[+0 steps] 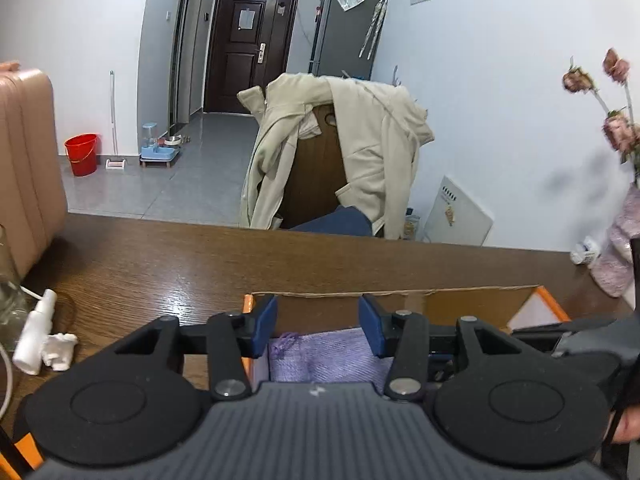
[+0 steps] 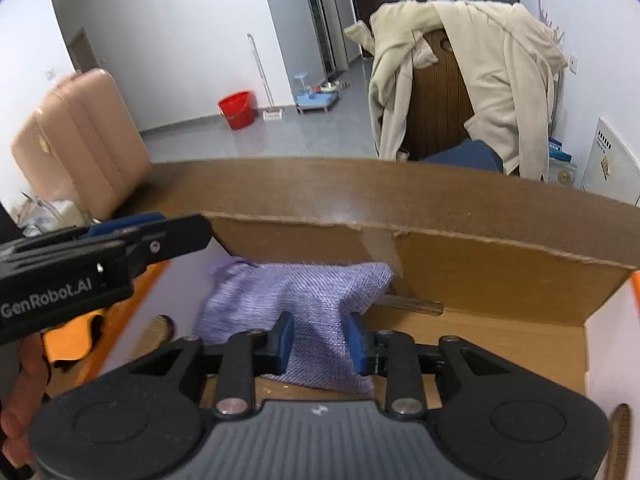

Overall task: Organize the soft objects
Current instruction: 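Carry the lilac pouch with the right tool into the cardboard box and release, then grasp the pink satin scrunchie with the right tool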

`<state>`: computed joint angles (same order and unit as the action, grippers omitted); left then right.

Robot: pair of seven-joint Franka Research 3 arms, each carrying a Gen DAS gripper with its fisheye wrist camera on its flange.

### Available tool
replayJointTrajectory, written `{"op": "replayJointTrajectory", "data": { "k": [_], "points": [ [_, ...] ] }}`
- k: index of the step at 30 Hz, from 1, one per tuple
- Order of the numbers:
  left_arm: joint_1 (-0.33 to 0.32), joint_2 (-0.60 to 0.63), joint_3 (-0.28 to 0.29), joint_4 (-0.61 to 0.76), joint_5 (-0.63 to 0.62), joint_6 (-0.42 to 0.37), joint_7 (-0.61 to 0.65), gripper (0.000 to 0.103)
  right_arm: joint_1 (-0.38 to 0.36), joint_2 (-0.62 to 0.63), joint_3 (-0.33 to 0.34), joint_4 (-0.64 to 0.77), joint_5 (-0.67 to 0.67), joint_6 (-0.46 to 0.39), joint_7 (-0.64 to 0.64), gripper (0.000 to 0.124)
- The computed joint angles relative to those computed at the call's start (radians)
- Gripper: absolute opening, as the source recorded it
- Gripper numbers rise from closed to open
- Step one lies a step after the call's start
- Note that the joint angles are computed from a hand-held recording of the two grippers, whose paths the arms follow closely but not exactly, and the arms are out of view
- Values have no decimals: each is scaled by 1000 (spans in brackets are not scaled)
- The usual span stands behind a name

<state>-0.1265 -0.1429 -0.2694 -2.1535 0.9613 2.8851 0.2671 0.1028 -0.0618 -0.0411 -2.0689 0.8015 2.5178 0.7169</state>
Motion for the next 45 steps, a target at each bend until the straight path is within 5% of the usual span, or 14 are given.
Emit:
{"op": "replayJointTrajectory", "data": {
  "k": [10, 12, 19, 24, 29, 34, 38, 45],
  "points": [
    [-51, -386, -87, -165, -162, -158, 90, 77, -36, -389, -135, -170, 42, -85, -119, 61],
    [-61, -484, -128, -203, -186, -201, 88, 85, -44, -483, -177, -216, 39, -117, -159, 65],
    [-107, -758, -300, -344, -248, -269, -45, 91, -121, -771, -330, -378, -4, -260, -281, 76],
    [-185, -856, -453, -403, -282, -423, -148, 97, -221, -977, -426, -526, -50, -368, -416, 79],
    [-312, -843, -522, -453, -325, -470, -285, 97, -356, -1139, -532, -664, -124, -474, -597, 95],
    [-389, -754, -554, -471, -277, -434, -348, 97, -490, -1097, -586, -704, -202, -611, -686, 95],
    [-350, -658, -561, -444, -206, -333, -433, 94, -543, -982, -554, -685, -196, -651, -677, 91],
    [-292, -450, -544, -392, -136, -207, -528, 73, -556, -810, -453, -667, -114, -622, -610, 63]
  ]
}}
